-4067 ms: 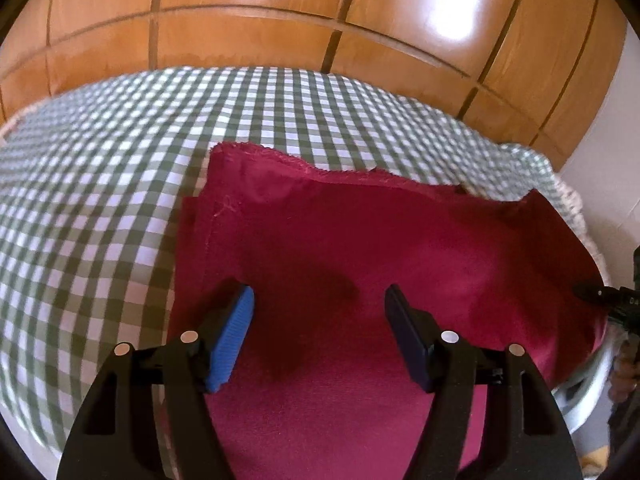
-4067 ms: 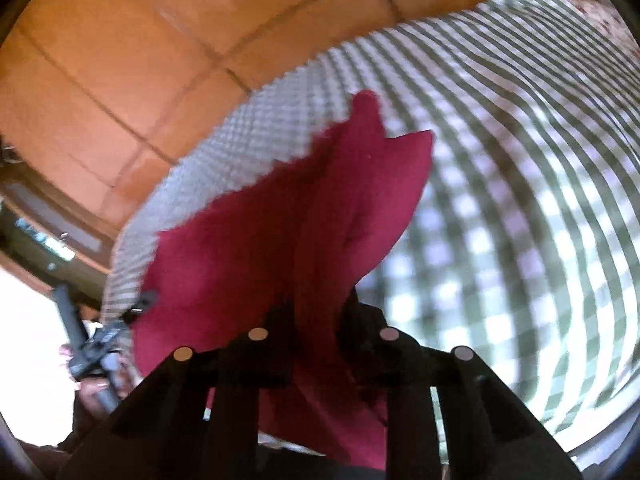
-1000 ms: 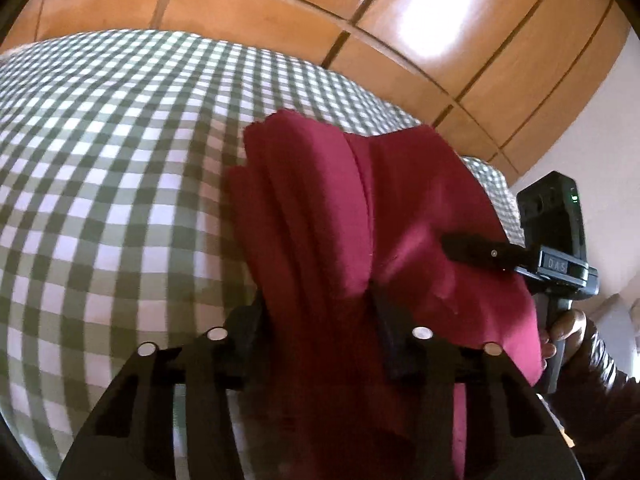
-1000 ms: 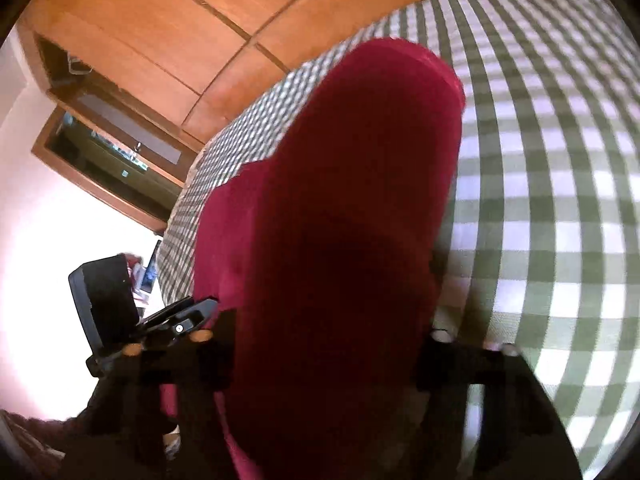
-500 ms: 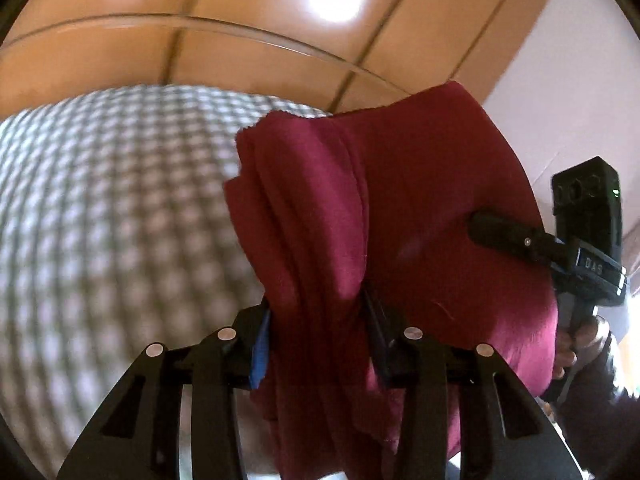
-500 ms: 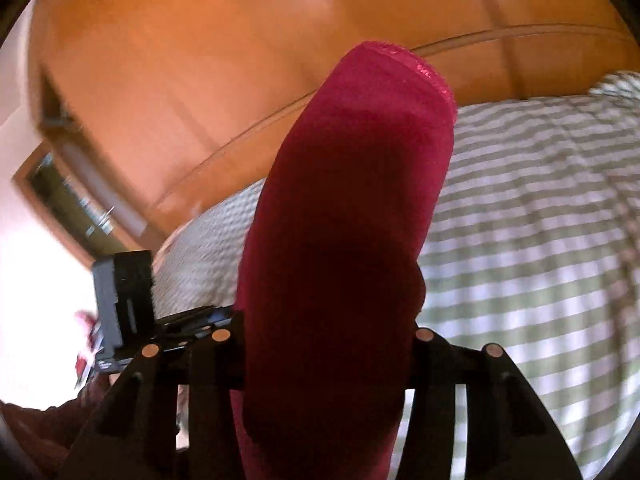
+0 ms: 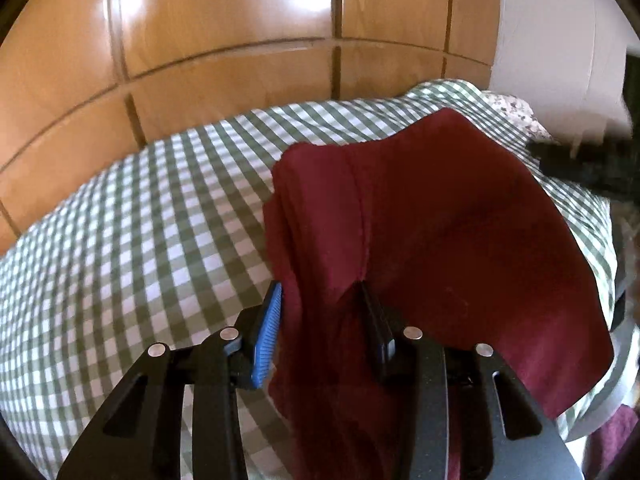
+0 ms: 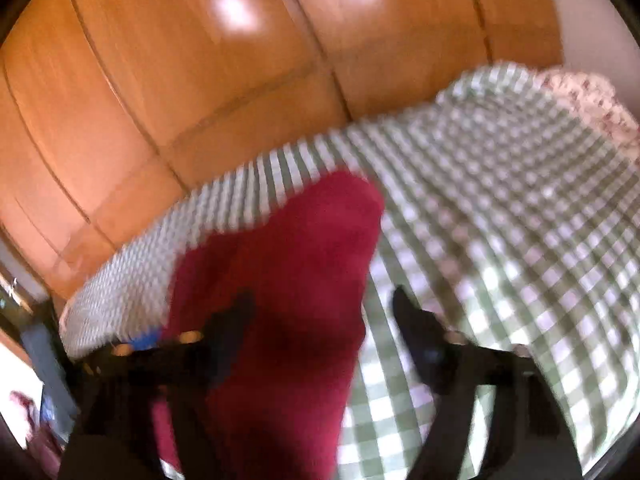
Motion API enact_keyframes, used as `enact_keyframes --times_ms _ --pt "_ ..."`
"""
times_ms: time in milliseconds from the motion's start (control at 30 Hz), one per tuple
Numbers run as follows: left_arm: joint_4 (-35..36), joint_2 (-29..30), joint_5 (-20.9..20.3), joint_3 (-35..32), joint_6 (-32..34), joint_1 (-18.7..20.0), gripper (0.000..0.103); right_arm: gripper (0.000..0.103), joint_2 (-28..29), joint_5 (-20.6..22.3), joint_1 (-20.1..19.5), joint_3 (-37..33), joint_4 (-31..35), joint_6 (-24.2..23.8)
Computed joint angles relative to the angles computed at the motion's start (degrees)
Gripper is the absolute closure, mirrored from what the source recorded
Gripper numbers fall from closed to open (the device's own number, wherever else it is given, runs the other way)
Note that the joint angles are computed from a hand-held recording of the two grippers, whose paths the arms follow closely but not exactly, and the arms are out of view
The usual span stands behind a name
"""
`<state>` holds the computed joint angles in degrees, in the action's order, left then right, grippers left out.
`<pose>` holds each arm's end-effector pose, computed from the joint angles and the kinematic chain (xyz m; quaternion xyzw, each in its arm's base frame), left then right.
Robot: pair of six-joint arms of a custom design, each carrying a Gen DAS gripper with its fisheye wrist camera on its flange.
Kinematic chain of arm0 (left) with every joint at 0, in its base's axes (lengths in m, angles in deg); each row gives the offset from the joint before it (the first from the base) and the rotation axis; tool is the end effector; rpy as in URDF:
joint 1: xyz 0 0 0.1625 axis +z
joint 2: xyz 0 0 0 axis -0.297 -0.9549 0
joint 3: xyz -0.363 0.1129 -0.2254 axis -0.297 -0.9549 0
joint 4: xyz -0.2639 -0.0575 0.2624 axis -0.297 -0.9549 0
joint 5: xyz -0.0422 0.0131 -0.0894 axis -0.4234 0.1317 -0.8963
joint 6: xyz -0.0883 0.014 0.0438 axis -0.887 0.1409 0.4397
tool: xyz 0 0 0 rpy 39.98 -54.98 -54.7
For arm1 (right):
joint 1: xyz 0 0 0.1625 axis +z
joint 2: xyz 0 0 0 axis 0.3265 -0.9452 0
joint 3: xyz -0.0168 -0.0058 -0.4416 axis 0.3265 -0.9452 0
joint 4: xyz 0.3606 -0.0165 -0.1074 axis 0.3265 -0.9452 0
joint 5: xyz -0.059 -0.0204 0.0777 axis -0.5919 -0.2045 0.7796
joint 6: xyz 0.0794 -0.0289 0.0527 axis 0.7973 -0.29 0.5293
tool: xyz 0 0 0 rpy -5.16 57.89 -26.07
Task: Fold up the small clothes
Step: 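Lower the folded sweater onto the bed and open both tools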
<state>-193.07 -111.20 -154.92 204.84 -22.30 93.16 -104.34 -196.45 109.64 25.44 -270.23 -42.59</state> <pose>0.0474 -0.4821 0.3286 0.4383 0.8334 -0.2493 0.2263 0.4099 -0.4182 -0.0462 -0.0087 -0.8667 0.4652 0.1798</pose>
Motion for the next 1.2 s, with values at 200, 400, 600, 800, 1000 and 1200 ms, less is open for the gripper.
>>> enact_keyframes --times_ms 200,400,600,800,1000,1200 --pt "-5.64 2.31 1.42 0.79 0.91 -0.26 0.063 0.048 0.70 -2.62 -2.68 -6.96 17.48 4.75" --pt "-4.38 4.16 0.06 -0.99 -2.14 0.89 0.054 0.044 2.45 -2.36 -6.10 -5.62 15.93 5.74" --pt "-1.46 0.98 -0.28 -0.83 -7.11 1.15 0.035 0.019 2.49 -6.06 -1.39 -5.26 13.25 3.88" --pt "-2.48 -3.08 -0.66 1.44 -8.45 1.15 0.027 0.014 2.33 -9.62 2.80 -3.28 14.58 8.16" --pt "-2.30 -6.41 -1.04 3.14 -9.09 1.16 0.026 0.014 2.52 -12.99 5.96 -1.77 18.38 14.20" --pt "-2.61 -9.27 -0.93 4.72 -9.24 1.39 0.026 0.014 3.36 -12.06 7.22 -1.53 24.45 17.82"
